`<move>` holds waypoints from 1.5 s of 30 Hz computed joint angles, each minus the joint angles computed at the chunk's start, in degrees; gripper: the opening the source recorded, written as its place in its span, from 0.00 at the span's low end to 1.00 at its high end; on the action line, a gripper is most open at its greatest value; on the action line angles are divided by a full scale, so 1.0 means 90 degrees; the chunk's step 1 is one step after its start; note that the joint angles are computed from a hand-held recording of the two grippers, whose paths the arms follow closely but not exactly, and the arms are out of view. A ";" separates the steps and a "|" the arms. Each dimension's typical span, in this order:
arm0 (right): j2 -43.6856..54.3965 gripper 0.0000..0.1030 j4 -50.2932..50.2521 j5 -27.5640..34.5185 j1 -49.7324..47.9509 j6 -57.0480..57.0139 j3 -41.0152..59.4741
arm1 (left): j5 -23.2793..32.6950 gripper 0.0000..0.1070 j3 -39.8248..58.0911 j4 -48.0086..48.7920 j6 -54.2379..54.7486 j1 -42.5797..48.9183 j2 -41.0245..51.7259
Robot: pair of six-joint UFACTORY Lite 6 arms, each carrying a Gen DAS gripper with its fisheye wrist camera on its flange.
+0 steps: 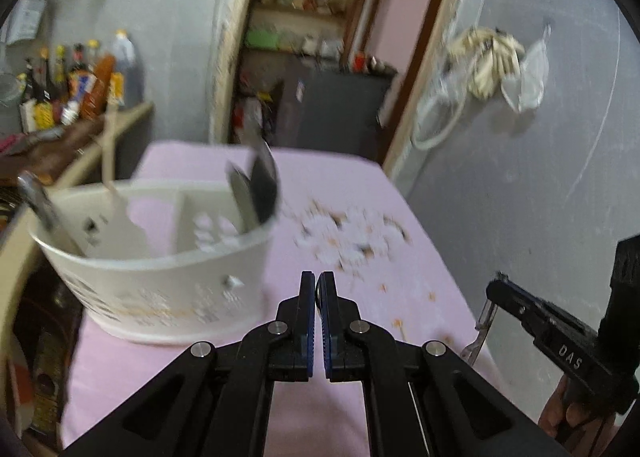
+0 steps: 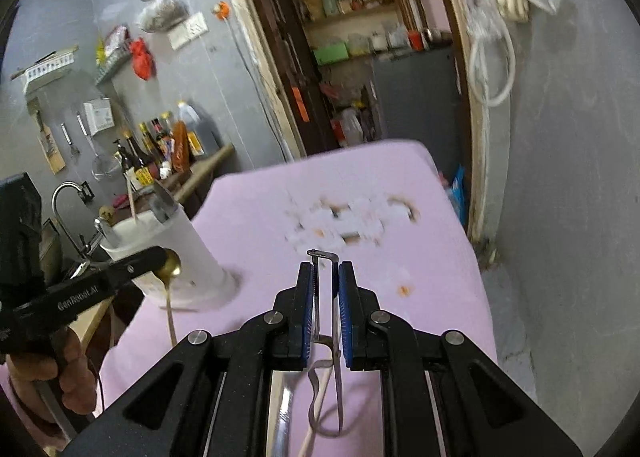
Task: Organize utensils
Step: 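Carry the peeler with the right tool into the white caddy and open it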
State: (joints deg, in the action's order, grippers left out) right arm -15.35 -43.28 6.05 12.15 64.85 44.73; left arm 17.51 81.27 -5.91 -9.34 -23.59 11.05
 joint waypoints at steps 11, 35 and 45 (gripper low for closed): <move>0.0774 0.10 -0.1092 0.1568 0.1420 0.1078 0.2532 | 0.0674 0.03 0.1519 0.0122 0.0333 0.1101 -0.0195; 0.5652 0.10 -0.0868 0.3354 0.2905 0.0163 0.8884 | 0.0051 0.03 0.3394 -0.1502 0.3368 0.2893 0.1552; 0.6594 0.10 -0.0927 0.3674 0.3043 0.0187 0.9556 | -0.0788 0.03 0.1989 -0.3410 0.5632 0.2855 0.1253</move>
